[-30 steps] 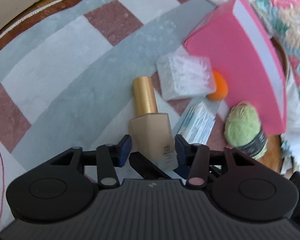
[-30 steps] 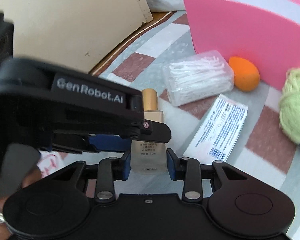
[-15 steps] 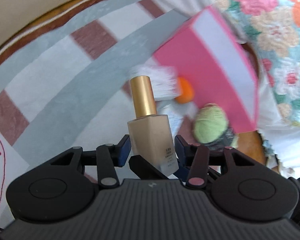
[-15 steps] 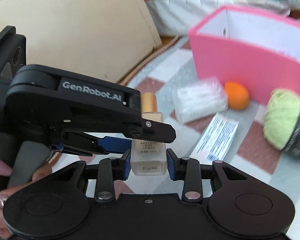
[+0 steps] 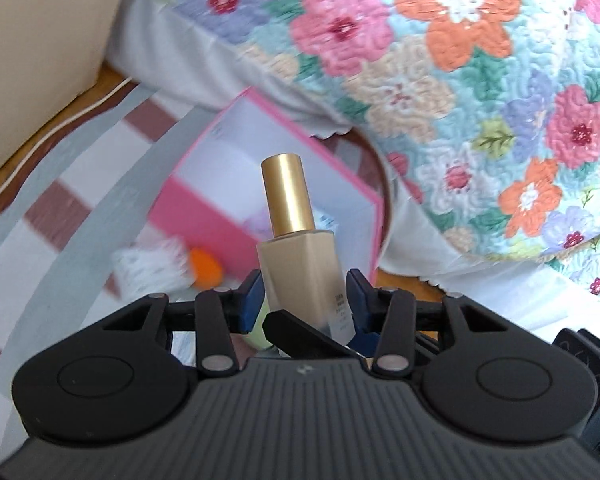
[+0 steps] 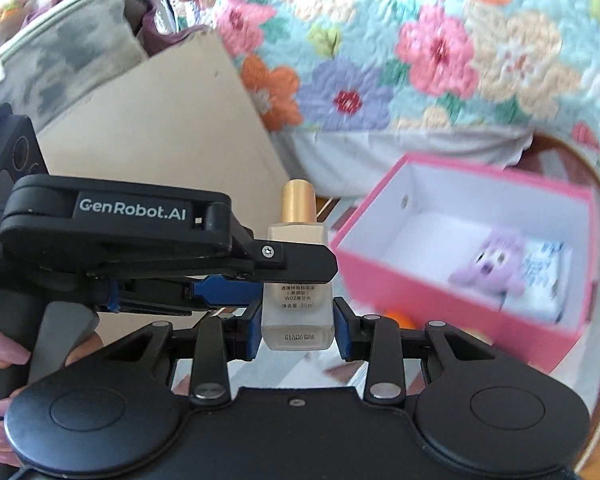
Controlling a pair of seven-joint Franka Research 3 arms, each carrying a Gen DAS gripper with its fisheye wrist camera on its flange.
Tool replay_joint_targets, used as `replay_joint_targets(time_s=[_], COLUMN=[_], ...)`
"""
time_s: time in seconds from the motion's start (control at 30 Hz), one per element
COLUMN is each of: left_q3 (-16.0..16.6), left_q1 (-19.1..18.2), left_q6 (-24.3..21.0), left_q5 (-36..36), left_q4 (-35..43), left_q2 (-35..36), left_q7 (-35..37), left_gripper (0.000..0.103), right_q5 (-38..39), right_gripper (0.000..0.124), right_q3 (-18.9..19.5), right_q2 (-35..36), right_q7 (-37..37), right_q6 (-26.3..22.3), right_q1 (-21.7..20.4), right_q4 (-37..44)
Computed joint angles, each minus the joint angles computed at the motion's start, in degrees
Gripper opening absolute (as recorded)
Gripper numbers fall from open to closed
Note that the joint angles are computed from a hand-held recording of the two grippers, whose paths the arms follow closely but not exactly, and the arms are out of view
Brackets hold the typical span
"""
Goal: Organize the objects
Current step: 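Carry the foundation bottle with the right gripper down into the pink box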
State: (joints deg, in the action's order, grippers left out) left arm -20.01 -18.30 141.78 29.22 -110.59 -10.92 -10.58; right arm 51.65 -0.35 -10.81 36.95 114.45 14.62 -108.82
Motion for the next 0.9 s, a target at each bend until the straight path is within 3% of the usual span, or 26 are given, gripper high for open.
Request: replay_joint_targets(time_s=[0.23, 0.4, 0.5, 0.6, 0.9], left_q3=[2.99, 4.55, 5.27, 5.65, 6.38], left_q1=[-0.53, -0.74, -0.55, -0.1, 1.48], left_q6=[-1.14, -4.5, -8.09, -7.79, -9.08], left_q5=[-6.77, -9.61, -12.04, -14.81, -22.02], left_q4=[14.06, 22.11, 26.59, 28.18, 31.39], left_q2=[10.09, 16.23, 20.19, 23.13, 30.01], left_q7=[13.19, 20.79, 26.82, 32.68, 42.76], left_gripper=[0.043, 0.043, 0.043, 0.043, 0.043], right_q5=[-15.68, -14.87, -10.68, -8.98, -8.71], right_gripper=[0.04, 0.04, 0.04, 0.04, 0.04], right_q3=[1.81, 3.29, 4.07, 4.48, 5.46], right_q2=[14.17, 22.39, 22.47, 20.0, 24.45], right_q7=[7.25, 13.21, 15.87, 16.11, 23.58], right_q6=[-10.78, -13.33, -7.99, 1.1, 7.1], right_q1=[-1.67, -3.25, -4.14, -3.59, -2.73], right_q4=[25.17, 34.83, 30.17, 22.22, 20.35])
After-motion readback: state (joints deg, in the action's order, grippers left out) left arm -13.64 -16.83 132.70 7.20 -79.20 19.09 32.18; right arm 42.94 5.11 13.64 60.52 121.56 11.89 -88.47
